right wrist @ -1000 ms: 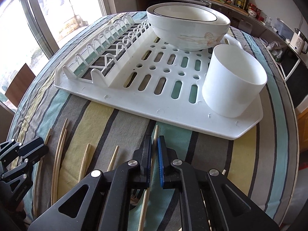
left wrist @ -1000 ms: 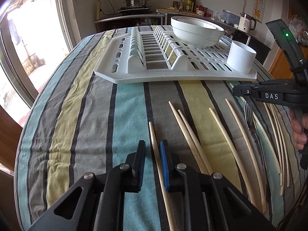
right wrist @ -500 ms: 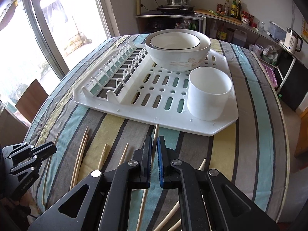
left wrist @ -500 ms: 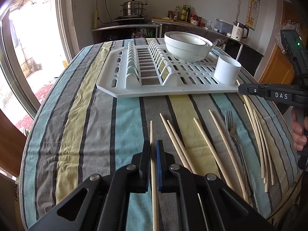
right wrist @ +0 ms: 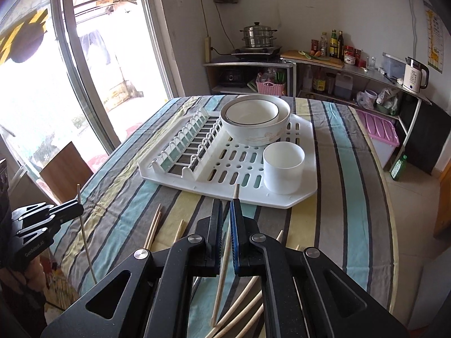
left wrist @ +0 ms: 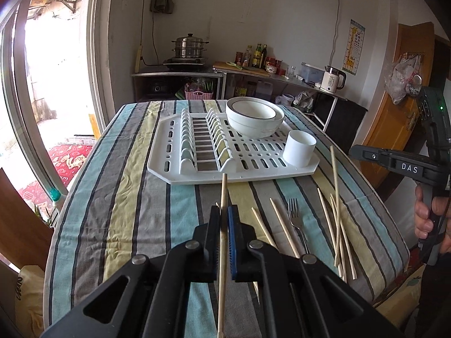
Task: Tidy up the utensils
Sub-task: 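Lift and carry the chopsticks in both tools toward the white utensil cup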
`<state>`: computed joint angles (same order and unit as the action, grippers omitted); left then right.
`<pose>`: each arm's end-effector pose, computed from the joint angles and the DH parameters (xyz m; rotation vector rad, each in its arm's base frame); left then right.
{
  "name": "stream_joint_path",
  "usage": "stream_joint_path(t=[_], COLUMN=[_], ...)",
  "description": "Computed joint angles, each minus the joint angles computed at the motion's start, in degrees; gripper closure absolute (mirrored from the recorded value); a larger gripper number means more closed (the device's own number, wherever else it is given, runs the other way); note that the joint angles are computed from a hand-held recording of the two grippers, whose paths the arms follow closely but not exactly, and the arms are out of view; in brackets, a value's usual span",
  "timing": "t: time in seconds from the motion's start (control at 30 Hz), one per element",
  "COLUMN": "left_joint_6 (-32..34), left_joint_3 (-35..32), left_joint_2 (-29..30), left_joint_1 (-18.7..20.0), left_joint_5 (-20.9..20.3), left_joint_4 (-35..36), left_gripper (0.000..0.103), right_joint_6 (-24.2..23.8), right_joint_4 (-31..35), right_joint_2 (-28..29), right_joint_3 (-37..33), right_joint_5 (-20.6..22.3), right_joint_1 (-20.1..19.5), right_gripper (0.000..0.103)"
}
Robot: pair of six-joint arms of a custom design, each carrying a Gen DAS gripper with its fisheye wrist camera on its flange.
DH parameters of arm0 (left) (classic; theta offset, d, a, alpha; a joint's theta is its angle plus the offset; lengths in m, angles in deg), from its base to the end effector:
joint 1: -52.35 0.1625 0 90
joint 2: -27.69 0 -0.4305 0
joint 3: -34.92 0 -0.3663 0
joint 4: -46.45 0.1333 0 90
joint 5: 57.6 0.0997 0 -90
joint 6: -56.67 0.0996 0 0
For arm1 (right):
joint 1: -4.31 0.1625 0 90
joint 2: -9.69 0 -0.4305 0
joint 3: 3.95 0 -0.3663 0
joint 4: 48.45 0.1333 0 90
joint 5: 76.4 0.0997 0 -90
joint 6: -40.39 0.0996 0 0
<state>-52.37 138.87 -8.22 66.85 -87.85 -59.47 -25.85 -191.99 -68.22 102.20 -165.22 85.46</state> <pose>-0.4362 -0.3394 -0.0342 -0.0392 2.0825 -1.1899 0.0498 -0.5599 0.3627 1.3704 -2.4899 0.5236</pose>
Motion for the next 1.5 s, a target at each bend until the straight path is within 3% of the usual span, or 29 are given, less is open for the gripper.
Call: stream_joint_path(t=[0.17, 0.33, 0.5, 0.67, 0.87, 1.33, 1.5], left_joint_6=[-0.31, -0.95, -1.19, -1.13, 0.11, 1.94, 2.00], left_joint_3=[-1.12, -1.09, -0.27, 0.74, 2.13, 3.28, 3.27], left_joint_2=[0.02, -0.16, -0.77, -1.41, -1.99, -2.49, -2.50], left_joint_1=[-0.93, -1.01, -1.04, -0.87, -0.26, 0.43, 0.44], left_joint_5=[1.40, 2.00, 2.49, 2.82, 2.84, 3.24, 3.19], left_joint_4=[1.52, 1.72, 1.06, -0.05, -2.62, -5.47, -5.52], left_gripper=[0.097, 0.097, 0.097, 0.097, 0.097, 0.097, 0.097], right_joint_6=[-0.68, -0.17, 0.73, 4.48, 7.92, 8.34, 7.80], right_joint_4=[0.33, 0.15, -0.11, -2.38, -2.29, -6.84, -8.44], right_joint_2=[-2.10, -0.95, 3.31, 10.67, 16.27, 21.03, 21.47], right_joint_3=[0.53, 0.11, -1.04, -3.97, -7.47, -8.84, -8.37], right_joint_5=[2.63, 1.12, -4.31, -11.84, -17.23, -24.10, -25.24], right_joint_1=[-0.35, -0.11, 0.23, 0.63, 1.21, 3.11, 3.68], right_gripper=[0.099, 0.099, 0.098, 0.083, 0.083, 0.083, 0.097])
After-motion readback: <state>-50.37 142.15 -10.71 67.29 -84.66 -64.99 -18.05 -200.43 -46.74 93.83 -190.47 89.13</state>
